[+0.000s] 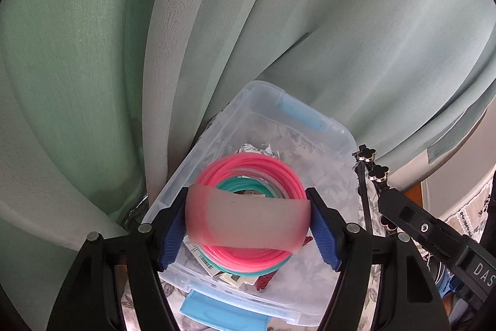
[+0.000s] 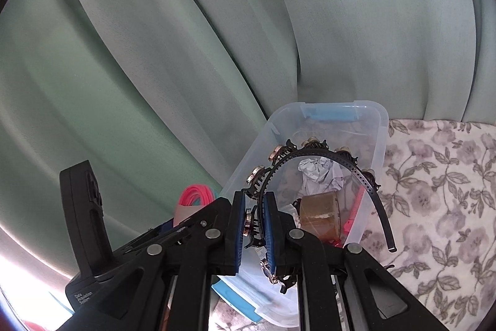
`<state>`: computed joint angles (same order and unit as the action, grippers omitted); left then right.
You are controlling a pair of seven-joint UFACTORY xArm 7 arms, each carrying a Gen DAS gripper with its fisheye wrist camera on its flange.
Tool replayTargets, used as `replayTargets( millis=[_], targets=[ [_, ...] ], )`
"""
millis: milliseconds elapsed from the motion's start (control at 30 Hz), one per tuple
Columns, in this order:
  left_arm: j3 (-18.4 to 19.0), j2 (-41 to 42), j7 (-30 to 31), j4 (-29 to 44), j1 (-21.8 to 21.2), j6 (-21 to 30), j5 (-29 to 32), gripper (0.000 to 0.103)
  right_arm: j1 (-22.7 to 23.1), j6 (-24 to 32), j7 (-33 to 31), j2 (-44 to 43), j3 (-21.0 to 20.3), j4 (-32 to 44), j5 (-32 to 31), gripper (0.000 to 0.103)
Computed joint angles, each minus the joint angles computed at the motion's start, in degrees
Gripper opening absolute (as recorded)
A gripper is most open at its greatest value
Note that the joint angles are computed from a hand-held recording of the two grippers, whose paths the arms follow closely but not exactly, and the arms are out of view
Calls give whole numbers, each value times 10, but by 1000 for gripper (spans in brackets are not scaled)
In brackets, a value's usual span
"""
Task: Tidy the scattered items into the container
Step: 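Open both tools to drop the hair ties and headband into the box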
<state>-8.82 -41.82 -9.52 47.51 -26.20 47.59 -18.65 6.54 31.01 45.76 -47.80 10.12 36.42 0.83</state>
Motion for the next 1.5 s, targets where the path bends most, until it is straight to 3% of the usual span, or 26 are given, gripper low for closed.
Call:
replayTargets(
  millis=[233,267,433,567,633,1000,1233,1300,1500],
  targets=[
    [1,-1,4,-11,-6,3,-4,73,-1,24,0,6,5,11,-8,14],
    [-15,4,-13,3,-5,10,-2,73,0,34,1,1,6,14,-8,14],
    [16,-3,14,4,-2,32,-3,73,-3,30,1,6,5,13,-12,16],
    [14,11,17,8,0,25,-13,74,-5,32,-2,10,3,11,-14,16],
    [13,8,19,6,1,22,-15,80,-4,42,0,6,3,13,-14,18],
    [6,20,22,10,-3,13,-20,93,-11,52,10,-3,3,5,-16,42],
    [1,20,17,13,0,13,-10,103,-21,81,26,-27,9,4,-23,66],
    [-2,18,15,13,1,13,-6,103,-24,95,29,-32,13,8,-27,68],
    [-9,8,11,13,4,16,9,103,-39,122,51,-47,26,9,-44,93]
  ],
)
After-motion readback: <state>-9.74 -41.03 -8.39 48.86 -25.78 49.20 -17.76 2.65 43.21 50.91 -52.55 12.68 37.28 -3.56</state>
